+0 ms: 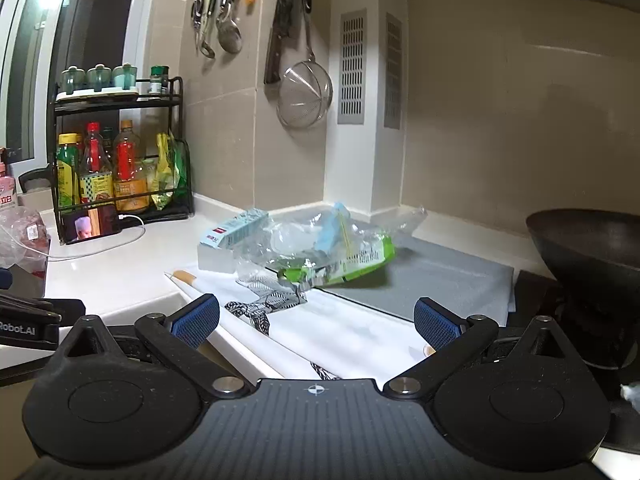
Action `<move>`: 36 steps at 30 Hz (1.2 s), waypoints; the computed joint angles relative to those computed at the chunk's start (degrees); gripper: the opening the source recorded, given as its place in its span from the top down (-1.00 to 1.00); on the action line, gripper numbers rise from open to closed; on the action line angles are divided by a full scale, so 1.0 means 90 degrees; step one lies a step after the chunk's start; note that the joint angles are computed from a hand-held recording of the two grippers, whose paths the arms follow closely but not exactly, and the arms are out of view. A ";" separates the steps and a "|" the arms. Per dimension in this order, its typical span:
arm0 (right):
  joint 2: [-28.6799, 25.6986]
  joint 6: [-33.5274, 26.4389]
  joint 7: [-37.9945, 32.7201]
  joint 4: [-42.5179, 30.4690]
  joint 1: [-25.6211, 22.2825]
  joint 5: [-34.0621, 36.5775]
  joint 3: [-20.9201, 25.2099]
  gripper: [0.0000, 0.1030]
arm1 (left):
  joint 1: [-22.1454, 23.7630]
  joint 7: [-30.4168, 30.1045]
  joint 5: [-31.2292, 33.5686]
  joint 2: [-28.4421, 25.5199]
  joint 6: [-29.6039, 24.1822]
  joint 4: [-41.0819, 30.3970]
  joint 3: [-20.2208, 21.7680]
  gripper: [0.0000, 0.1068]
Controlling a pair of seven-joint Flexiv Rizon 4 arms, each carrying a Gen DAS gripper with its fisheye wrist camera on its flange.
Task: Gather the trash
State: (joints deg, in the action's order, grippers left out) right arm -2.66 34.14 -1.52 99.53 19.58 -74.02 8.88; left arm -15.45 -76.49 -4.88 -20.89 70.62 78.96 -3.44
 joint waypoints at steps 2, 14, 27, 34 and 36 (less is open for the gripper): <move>-0.0006 0.0003 -0.0041 -0.0007 0.0006 -0.0012 0.0004 -1.00 | 0.0013 0.0038 -0.0014 0.0002 0.0019 0.0016 -0.0023 -0.93; -0.0024 0.0131 -0.0056 -0.0001 -0.0021 0.0205 -0.0023 -1.00 | 0.0006 0.0038 -0.0017 -0.0032 0.0015 0.0010 -0.0003 -0.93; -0.0043 0.0185 -0.0044 -0.0016 -0.0017 0.0249 -0.0025 -1.00 | 0.0006 0.0007 -0.0008 -0.0029 0.0023 0.0024 0.0004 -0.93; -0.0059 0.0152 -0.0039 -0.0037 0.0014 0.0273 -0.0021 -1.00 | 0.0020 0.0023 -0.0022 -0.0026 0.0042 0.0039 -0.0007 -0.93; -0.0053 0.0149 -0.0023 -0.0034 0.0017 0.0283 -0.0021 -1.00 | 0.0018 0.0019 -0.0020 -0.0028 0.0033 0.0034 -0.0004 -0.93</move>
State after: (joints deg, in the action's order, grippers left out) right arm -3.14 35.48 -1.73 99.22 19.72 -71.47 8.69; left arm -15.29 -76.32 -5.05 -21.14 70.92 79.27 -3.48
